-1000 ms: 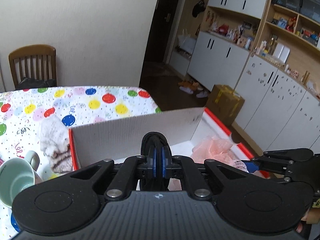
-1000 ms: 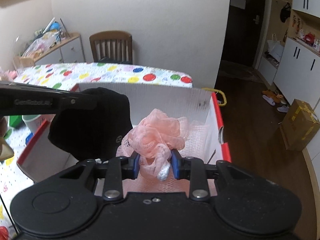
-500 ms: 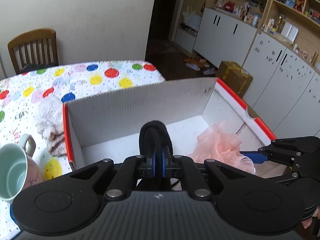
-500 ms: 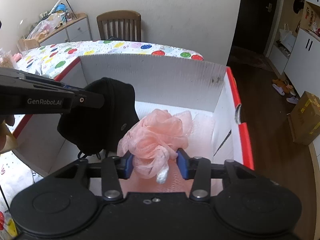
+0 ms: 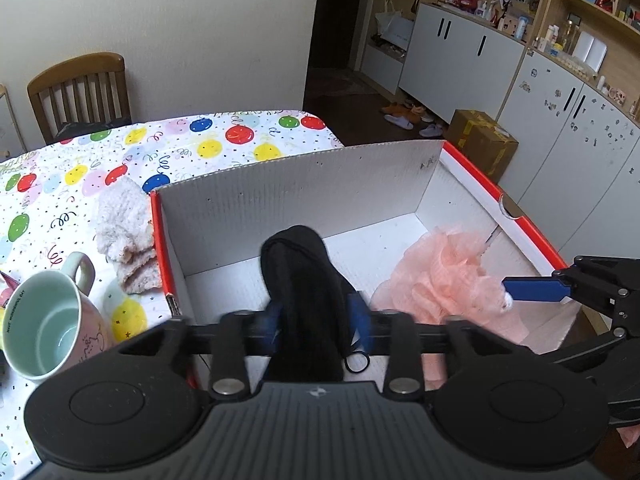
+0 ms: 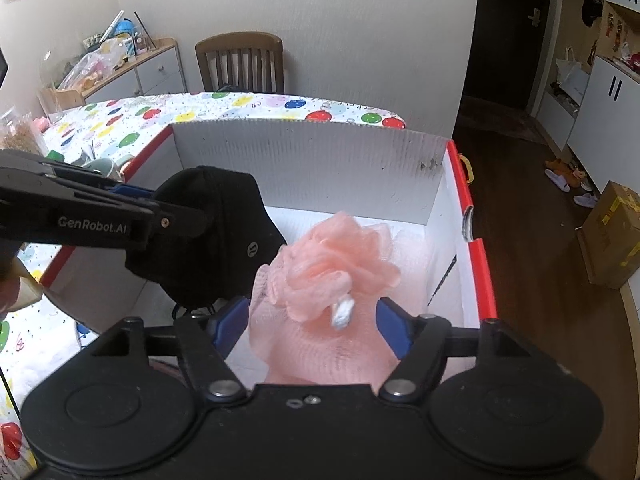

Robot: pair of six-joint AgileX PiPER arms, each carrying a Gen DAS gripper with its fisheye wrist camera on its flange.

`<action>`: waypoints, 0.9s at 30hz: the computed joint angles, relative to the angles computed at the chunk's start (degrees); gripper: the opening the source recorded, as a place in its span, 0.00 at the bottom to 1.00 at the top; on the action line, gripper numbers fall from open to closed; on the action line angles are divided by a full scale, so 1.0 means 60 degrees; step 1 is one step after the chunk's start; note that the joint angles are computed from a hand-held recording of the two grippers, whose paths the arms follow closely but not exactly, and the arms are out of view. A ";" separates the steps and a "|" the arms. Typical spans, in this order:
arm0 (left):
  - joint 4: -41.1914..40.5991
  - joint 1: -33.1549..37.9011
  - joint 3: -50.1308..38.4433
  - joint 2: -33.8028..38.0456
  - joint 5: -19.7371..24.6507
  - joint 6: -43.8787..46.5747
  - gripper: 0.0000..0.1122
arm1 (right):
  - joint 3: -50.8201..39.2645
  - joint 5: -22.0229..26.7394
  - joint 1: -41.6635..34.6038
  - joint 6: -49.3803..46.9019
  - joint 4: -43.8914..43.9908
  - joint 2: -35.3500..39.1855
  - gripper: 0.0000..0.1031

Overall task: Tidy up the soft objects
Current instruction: 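Open both tools to release the puff and mask inside the box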

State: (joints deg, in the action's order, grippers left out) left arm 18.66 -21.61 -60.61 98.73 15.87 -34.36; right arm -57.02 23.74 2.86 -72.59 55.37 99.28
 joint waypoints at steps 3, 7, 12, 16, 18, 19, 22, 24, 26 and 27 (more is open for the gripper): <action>0.0359 -0.0046 0.0213 -0.0297 -0.0090 -0.0354 0.60 | 0.0183 0.0098 -0.0114 -0.0372 0.0406 -0.0278 0.71; 0.0590 -0.0124 0.0496 -0.0797 -0.0109 -0.0598 0.60 | 0.0333 0.0271 -0.0204 -0.0587 0.0728 -0.0656 0.75; 0.1361 -0.0206 0.1060 -0.1679 -0.0126 -0.1375 0.64 | 0.0650 0.0532 -0.0389 -0.0911 0.1226 -0.1241 0.81; 0.1818 -0.0259 0.1553 -0.2483 -0.0153 -0.1832 0.65 | 0.0911 0.0748 -0.0472 -0.1061 0.1581 -0.1770 0.86; 0.1847 -0.0273 0.1792 -0.2900 -0.0185 -0.1891 0.68 | 0.1039 0.0836 -0.0477 -0.1121 0.1742 -0.2032 0.88; 0.1763 -0.0273 0.1915 -0.3114 -0.0201 -0.1828 0.69 | 0.1107 0.0871 -0.0467 -0.1130 0.1824 -0.2159 0.89; 0.0752 -0.0132 0.2310 -0.3819 -0.0362 -0.0785 0.74 | 0.1327 0.0981 -0.0432 -0.1083 0.1991 -0.2561 0.95; 0.0403 -0.0084 0.2544 -0.4263 -0.0372 -0.0454 0.75 | 0.1512 0.0998 -0.0363 -0.1108 0.2086 -0.2859 0.96; 0.0179 -0.0021 0.2733 -0.4674 -0.0309 -0.0215 0.75 | 0.1621 0.0975 -0.0217 -0.0989 0.2084 -0.3127 0.98; 0.0034 0.0010 0.2828 -0.4883 -0.0251 -0.0085 0.75 | 0.1674 0.0983 -0.0146 -0.0939 0.2100 -0.3240 0.98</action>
State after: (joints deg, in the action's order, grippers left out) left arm 18.86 -21.55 -43.64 69.43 14.36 -34.87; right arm -46.98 29.64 1.98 -78.22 67.97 79.84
